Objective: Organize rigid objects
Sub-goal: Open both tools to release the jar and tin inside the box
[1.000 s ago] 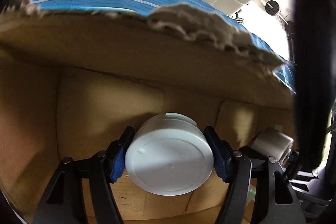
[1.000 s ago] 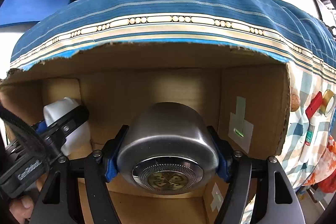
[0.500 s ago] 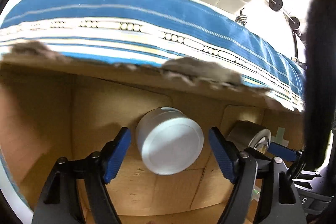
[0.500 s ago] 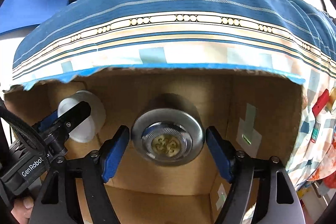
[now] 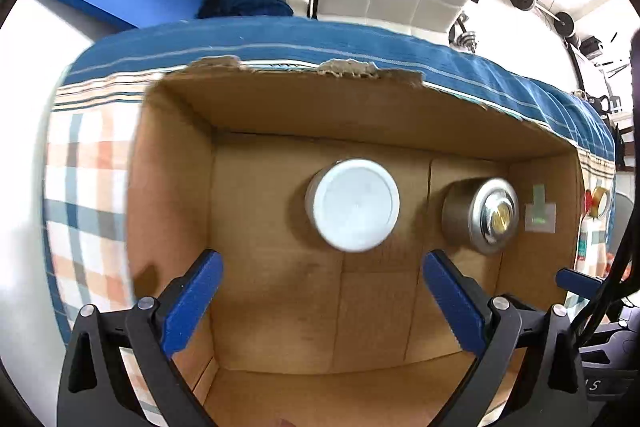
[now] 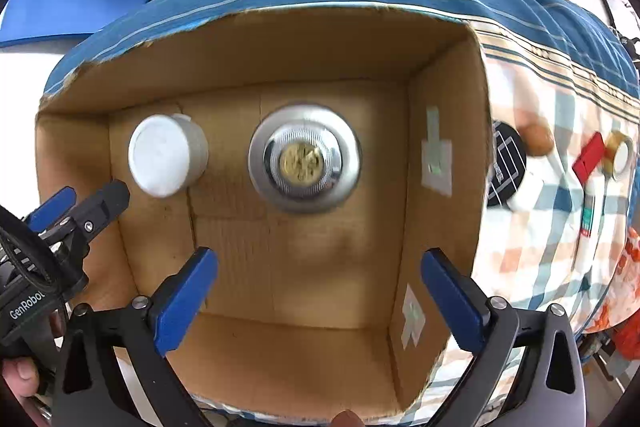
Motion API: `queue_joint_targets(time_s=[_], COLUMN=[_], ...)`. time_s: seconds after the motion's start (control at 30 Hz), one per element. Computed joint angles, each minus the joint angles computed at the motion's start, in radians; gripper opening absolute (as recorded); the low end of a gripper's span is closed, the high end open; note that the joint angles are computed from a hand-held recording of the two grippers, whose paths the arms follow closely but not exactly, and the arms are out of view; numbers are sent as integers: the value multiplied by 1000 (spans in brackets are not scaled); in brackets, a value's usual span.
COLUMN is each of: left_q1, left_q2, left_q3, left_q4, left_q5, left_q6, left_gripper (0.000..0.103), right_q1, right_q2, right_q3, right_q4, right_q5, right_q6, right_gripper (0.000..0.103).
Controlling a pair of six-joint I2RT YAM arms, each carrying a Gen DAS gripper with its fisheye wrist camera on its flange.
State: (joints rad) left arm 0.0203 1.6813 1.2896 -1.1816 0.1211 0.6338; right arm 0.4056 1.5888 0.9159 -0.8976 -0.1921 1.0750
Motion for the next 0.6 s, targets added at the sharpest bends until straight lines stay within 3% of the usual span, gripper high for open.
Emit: queue_joint_targets(time_s=[0.1,0.27,0.5,0.6], left_q1=[68,134,374,386], left_q2=[-122,-255,-338,-394], left_q3=[-62,-102,43,47], left_q4=[-5,-34,-255,-293], left_q5=[25,74,176,203], left_q6=[89,145,361,366], left_gripper=[102,102,102,102], right_q1=[101,301,547,649], right_q2=[-83,-187,-232,-245], right_q3=[-12,2,138,208], right_q4=[-43,-115,-267,-343], right_q5=[44,152,277,326], right_q6=[92,283,488,582], right_gripper=[103,103,103,103])
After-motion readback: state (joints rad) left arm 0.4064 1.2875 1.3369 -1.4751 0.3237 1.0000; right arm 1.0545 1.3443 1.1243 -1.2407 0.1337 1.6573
